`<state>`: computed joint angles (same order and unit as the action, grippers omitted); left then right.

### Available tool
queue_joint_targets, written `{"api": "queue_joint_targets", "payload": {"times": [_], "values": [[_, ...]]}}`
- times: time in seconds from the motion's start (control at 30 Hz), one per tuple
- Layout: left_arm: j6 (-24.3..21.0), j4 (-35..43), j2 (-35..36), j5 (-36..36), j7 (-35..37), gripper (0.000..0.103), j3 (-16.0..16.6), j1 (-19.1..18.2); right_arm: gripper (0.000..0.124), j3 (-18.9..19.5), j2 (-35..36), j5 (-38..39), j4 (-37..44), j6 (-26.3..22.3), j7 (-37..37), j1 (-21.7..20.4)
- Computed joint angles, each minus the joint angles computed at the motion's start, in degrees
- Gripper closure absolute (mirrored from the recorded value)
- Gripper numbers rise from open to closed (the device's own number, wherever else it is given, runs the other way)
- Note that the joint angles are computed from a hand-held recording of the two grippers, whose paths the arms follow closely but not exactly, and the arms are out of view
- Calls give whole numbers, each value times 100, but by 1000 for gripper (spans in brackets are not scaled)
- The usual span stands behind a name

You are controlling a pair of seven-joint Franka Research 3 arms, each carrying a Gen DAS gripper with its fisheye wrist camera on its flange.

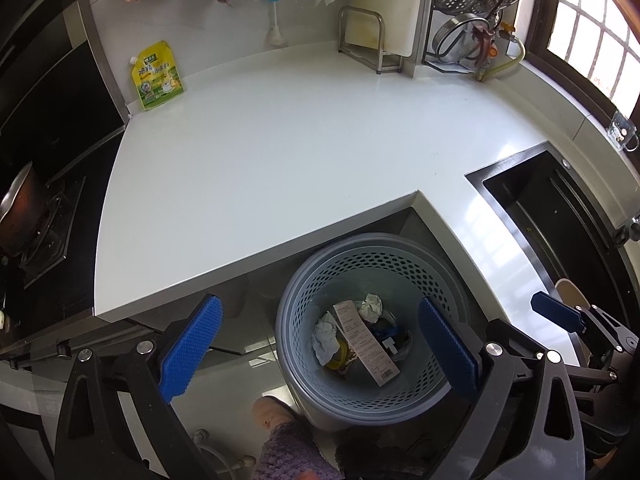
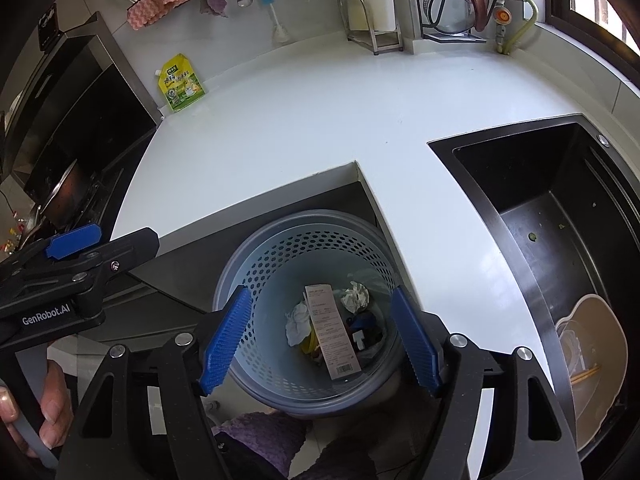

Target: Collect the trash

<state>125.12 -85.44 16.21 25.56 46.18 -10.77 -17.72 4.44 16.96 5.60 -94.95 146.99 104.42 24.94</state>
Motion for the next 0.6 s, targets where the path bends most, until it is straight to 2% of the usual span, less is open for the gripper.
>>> {"api": "queue_joint_targets", "payload": {"times": [0.6], "values": [[-262,130,92,144,-48,6,38,-71,54,11,135,67,192,-117,-162,4]]}}
